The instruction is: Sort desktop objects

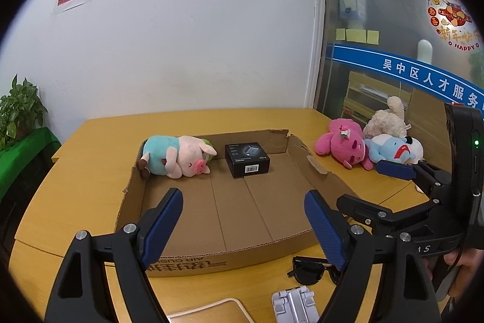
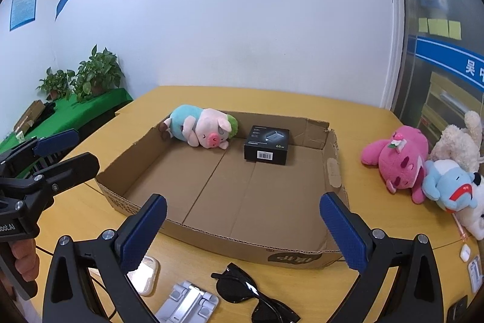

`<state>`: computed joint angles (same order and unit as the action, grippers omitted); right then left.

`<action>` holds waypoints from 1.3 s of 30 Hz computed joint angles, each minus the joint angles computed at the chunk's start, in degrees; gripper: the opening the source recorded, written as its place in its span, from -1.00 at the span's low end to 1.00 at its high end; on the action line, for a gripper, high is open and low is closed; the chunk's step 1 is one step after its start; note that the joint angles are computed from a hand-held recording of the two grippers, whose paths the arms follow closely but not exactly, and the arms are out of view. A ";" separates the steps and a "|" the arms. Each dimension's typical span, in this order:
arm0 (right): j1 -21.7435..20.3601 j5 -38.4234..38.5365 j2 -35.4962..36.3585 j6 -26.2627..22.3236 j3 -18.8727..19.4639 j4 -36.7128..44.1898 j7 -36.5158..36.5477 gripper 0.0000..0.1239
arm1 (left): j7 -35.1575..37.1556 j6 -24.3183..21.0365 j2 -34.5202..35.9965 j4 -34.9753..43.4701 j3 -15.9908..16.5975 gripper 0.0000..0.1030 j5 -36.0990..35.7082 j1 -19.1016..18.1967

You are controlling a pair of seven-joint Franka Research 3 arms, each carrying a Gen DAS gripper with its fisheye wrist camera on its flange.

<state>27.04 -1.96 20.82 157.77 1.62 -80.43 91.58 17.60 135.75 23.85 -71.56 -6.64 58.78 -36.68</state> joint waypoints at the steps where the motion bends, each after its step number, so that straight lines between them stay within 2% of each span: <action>1: 0.11 -0.27 -0.07 0.37 -0.10 -0.29 -0.04 0.66 | 0.03 -0.22 0.31 0.34 0.07 0.61 0.15 -0.11; 4: -0.88 1.26 0.27 0.49 1.01 -0.27 -2.22 0.66 | -0.27 -0.72 0.85 0.78 0.27 0.61 0.13 -0.32; 9: -2.45 4.41 0.20 -0.44 2.03 -1.42 -5.99 0.66 | -2.58 2.52 -0.82 -3.59 -0.20 0.61 -1.70 1.38; 12: -6.50 12.30 -0.91 -2.32 5.73 -4.29 -13.36 0.66 | -0.98 2.72 -1.90 -6.54 -1.35 0.61 -4.63 2.74; 14: -10.50 20.89 -1.90 -5.93 8.98 -6.86 -21.70 0.66 | 0.49 4.40 -2.97 -9.26 -2.43 0.61 -7.70 4.23; 16: -11.34 24.41 -2.91 -9.40 8.85 -9.38 -25.69 0.66 | 1.48 7.17 -4.40 -12.85 -3.49 0.61 -11.09 5.83; 20: -10.90 29.49 -5.32 -12.84 8.28 -14.71 -30.92 0.66 | 7.34 14.15 -5.42 -18.55 -6.68 0.61 -22.59 10.00; 23: -10.40 34.58 -5.41 -16.50 8.99 -15.79 -34.87 0.65 | 10.94 17.44 -4.45 -20.08 -8.22 0.58 -29.83 11.38; 26: -8.56 35.11 -4.33 -17.85 9.01 -15.79 -37.10 0.62 | 15.22 19.39 -2.68 -19.73 -9.49 0.58 -35.87 11.98; 30: -6.72 36.03 -2.63 -17.86 9.07 -15.26 -37.47 0.57 | 23.41 19.67 0.72 -16.99 -11.79 0.57 -42.79 12.85; 33: -3.56 29.85 -2.29 -14.06 7.65 -16.17 -34.39 0.52 | 27.90 18.29 3.50 -14.37 -12.89 0.55 -47.47 13.11; 37: -2.24 25.59 -2.53 -10.09 6.87 -17.98 -31.05 0.45 | 32.92 18.28 6.29 -12.46 -14.64 0.54 -53.62 13.92; 39: -2.66 25.88 -2.73 -8.92 7.41 -18.64 -31.10 0.44 | 34.43 18.15 7.12 -11.85 -14.92 0.54 -55.61 14.02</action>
